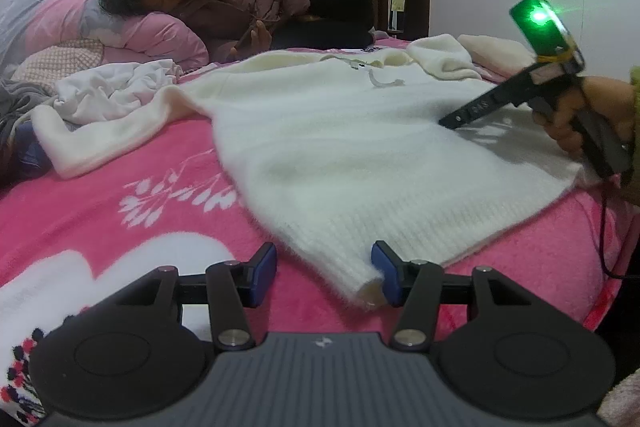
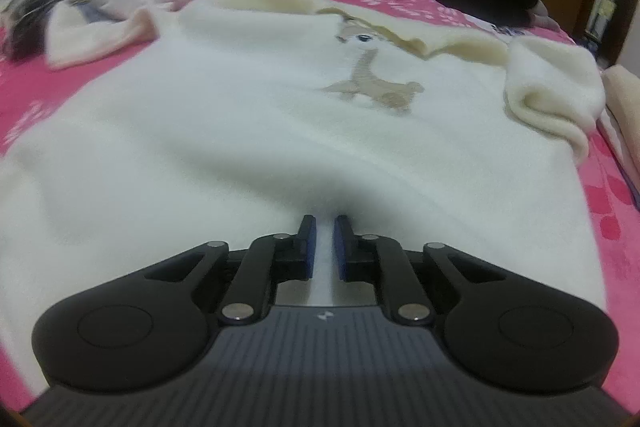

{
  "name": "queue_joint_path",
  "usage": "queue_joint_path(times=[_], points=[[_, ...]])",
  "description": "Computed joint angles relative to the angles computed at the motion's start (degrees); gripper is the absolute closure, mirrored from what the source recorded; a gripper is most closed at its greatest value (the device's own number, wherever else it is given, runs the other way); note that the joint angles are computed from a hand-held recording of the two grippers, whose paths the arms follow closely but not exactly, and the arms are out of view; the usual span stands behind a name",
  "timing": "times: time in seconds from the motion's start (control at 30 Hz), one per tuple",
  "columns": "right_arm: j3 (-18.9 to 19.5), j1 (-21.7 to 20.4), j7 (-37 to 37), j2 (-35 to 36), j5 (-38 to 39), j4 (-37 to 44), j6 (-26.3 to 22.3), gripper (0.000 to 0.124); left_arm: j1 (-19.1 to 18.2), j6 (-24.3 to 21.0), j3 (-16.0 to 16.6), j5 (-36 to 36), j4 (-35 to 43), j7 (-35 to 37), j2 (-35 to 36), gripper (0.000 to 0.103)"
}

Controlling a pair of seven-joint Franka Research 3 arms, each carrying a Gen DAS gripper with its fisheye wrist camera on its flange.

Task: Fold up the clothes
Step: 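Release the hem with the right gripper and lift it away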

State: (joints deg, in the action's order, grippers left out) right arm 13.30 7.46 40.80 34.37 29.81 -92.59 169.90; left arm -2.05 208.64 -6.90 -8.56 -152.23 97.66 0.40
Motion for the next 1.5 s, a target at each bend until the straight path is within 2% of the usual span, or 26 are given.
queue_joint_path(times=[0.13, 0.23, 0.33, 0.4, 0.47, 0.53, 0.6, 0.67, 0.7, 0.77, 0.87, 0.93, 1.0, 1.1, 1.13, 1.17, 1.23, 1.33, 1.5], points=[[-3.17, 2.35, 6.05, 1.41, -1.23, 3.05, -1.55, 0.124, 0.08, 0.19, 0.13, 0.73, -0.11, -0.86, 0.00, 0.048], [0.63, -1.79, 6.92, -1.13, 3.64, 1.90, -4.69, 0.121, 0.33, 0.13, 0.26, 1.77, -0.16, -1.73, -0.05, 0.048], [7.05, -8.38, -2.92, -5.41, 11.91, -0.93, -12.23, 0.118, 0.45, 0.70, 0.30, 2.32, -0.33, -2.19, 0.09, 0.048], [6.50, -8.59, -5.08, -6.03, 12.72, 0.07, -21.20, 0.118, 0.45, 1.15, 0.31, 2.41, -0.41, -2.35, 0.26, 0.048], [2.35, -3.58, -1.08, -3.86, 5.74, 2.73, -23.64, 0.120, 0.32, 1.29, 0.27, 1.92, -0.44, -2.08, 0.31, 0.048], [-0.83, 0.67, 0.41, -0.18, 2.87, 6.20, -20.98, 0.124, 0.06, 0.88, 0.12, 0.67, -0.36, -1.13, 0.13, 0.047], [-2.00, 1.98, 4.25, 4.22, 4.07, 12.27, -20.46, 0.124, -0.11, 0.48, -0.01, -0.26, -0.31, -0.26, -0.08, 0.046], [-2.11, 1.97, 7.34, 6.33, 5.37, 15.39, -20.42, 0.124, -0.01, 0.31, 0.05, 0.10, -0.23, -0.55, -0.05, 0.046], [-0.64, 0.92, 9.59, 7.31, 4.53, 16.42, -19.55, 0.124, 0.04, 0.16, 0.07, 0.27, -0.20, -0.66, -0.10, 0.046], [-0.25, -0.23, 6.91, 5.19, 8.63, 13.78, -18.67, 0.124, 0.15, -0.11, 0.11, 0.66, -0.18, -0.94, -0.22, 0.046], [2.86, -6.27, -1.53, -2.70, 16.55, 4.28, -17.11, 0.120, 0.36, -0.17, 0.17, 1.40, -0.22, -1.35, -0.24, 0.045], [2.27, -9.14, -5.66, -8.02, 20.75, -1.11, -18.34, 0.120, 0.57, -0.43, 0.30, 2.35, -0.14, -1.84, -0.26, 0.045], [-1.79, -8.54, -4.99, -11.43, 17.78, -4.43, -19.65, 0.120, 0.80, -0.70, 0.40, 3.23, -0.07, -2.34, -0.30, 0.044], [-9.86, -3.28, 4.59, -10.39, 5.56, -4.81, -18.26, 0.123, 0.80, -0.89, 0.28, 2.75, 0.05, -2.11, -0.25, 0.044], [-10.53, -2.85, 6.20, -8.27, 3.81, -3.12, -17.70, 0.124, 0.57, -1.20, 0.07, 1.48, 0.16, -1.15, -0.34, 0.044], [-10.93, -2.62, 7.65, -5.88, 2.34, -1.08, -17.18, 0.124, 0.29, -1.49, -0.20, -0.16, 0.26, 0.21, -0.44, 0.043], [-8.53, -4.52, 8.36, -2.20, 4.78, 2.83, -16.07, 0.124, -0.28, -2.05, -0.76, -3.58, 0.52, 3.07, -0.62, 0.043], [-9.88, -2.02, 12.91, 0.97, 1.55, 5.37, -9.54, 0.124, -0.91, -2.62, -1.32, -7.43, 0.91, 6.34, -0.74, 0.041], [-6.79, -5.37, 11.30, -1.08, 0.53, 3.50, -10.28, 0.124, -1.04, -2.96, -1.23, -7.98, 1.02, 6.56, -0.83, 0.040]])
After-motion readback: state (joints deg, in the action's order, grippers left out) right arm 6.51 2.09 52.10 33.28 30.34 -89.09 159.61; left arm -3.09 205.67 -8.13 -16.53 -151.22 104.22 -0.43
